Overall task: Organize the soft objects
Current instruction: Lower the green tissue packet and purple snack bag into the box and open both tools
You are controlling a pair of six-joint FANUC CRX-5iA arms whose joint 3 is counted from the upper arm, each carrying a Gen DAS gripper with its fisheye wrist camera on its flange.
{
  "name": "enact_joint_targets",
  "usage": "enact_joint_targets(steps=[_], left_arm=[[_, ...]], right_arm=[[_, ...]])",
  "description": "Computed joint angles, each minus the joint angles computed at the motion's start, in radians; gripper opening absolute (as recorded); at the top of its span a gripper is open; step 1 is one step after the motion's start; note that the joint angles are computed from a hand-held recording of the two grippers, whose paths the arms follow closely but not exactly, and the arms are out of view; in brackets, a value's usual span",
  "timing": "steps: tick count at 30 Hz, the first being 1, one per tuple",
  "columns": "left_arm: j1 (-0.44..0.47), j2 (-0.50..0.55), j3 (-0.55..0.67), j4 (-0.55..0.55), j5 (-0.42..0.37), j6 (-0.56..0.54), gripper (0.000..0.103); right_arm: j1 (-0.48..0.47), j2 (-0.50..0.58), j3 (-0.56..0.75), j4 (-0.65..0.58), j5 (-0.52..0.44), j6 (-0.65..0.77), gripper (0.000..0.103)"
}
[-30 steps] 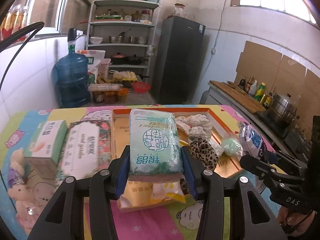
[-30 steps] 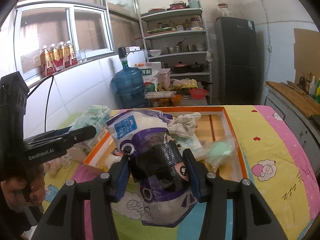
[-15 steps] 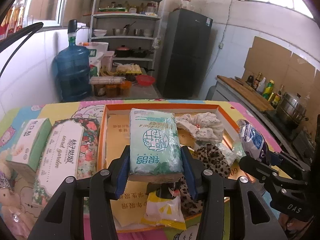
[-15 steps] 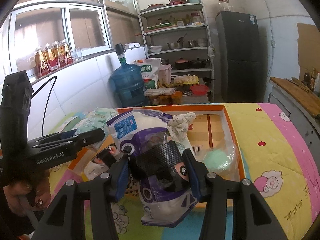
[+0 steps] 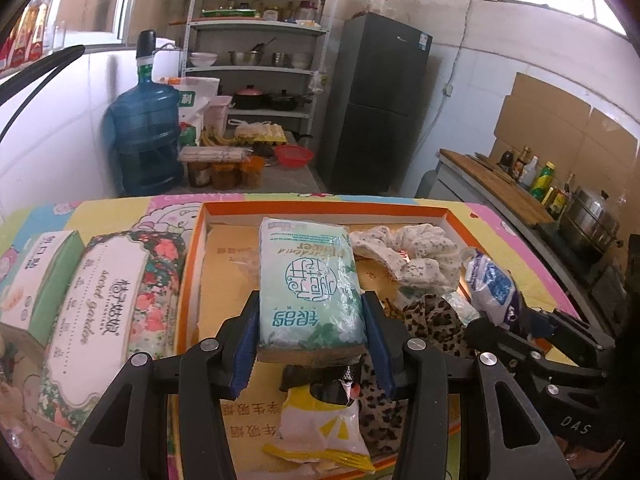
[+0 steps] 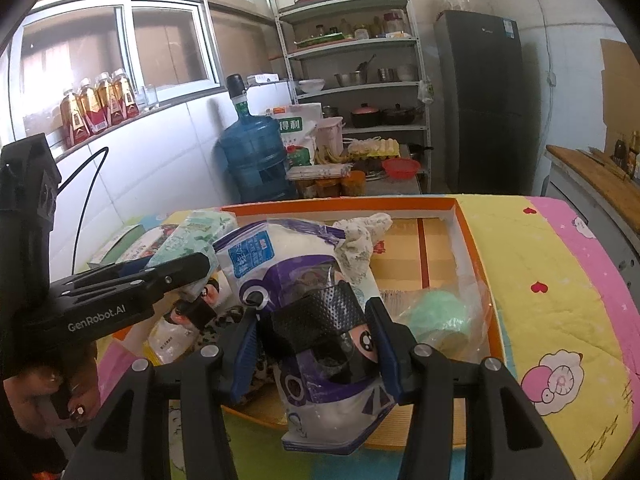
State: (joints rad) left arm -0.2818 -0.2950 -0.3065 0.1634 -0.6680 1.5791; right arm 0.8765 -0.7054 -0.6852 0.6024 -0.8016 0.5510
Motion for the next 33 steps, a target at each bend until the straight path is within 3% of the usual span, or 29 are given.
enact_joint_targets(steps=[10, 15, 21, 33], left_arm=[[0.011, 0.015, -0.026, 0.094, 0.014, -0.074, 0.054], [0.015, 0.038, -0.016, 0.127, -0.021, -0.11, 0.063], [0.02, 0.007, -0.053, 0.164, 0.032, -0.135, 0.074], [0.033, -0.046, -0.062, 0.128, 0.018, -0.106, 0.074]], right_arm=[[-0.03, 0.016, 0.017, -0.064, 0.022, 0.049, 0.052], [-0.032, 0.017, 0.017, -0.065, 0.026, 0.049, 0.053], [-0.032, 0.01, 0.009, -0.053, 0.034, 0.038, 0.06], [-0.002, -0.016, -0.011, 0.013, 0.028, -0.02, 0.061]])
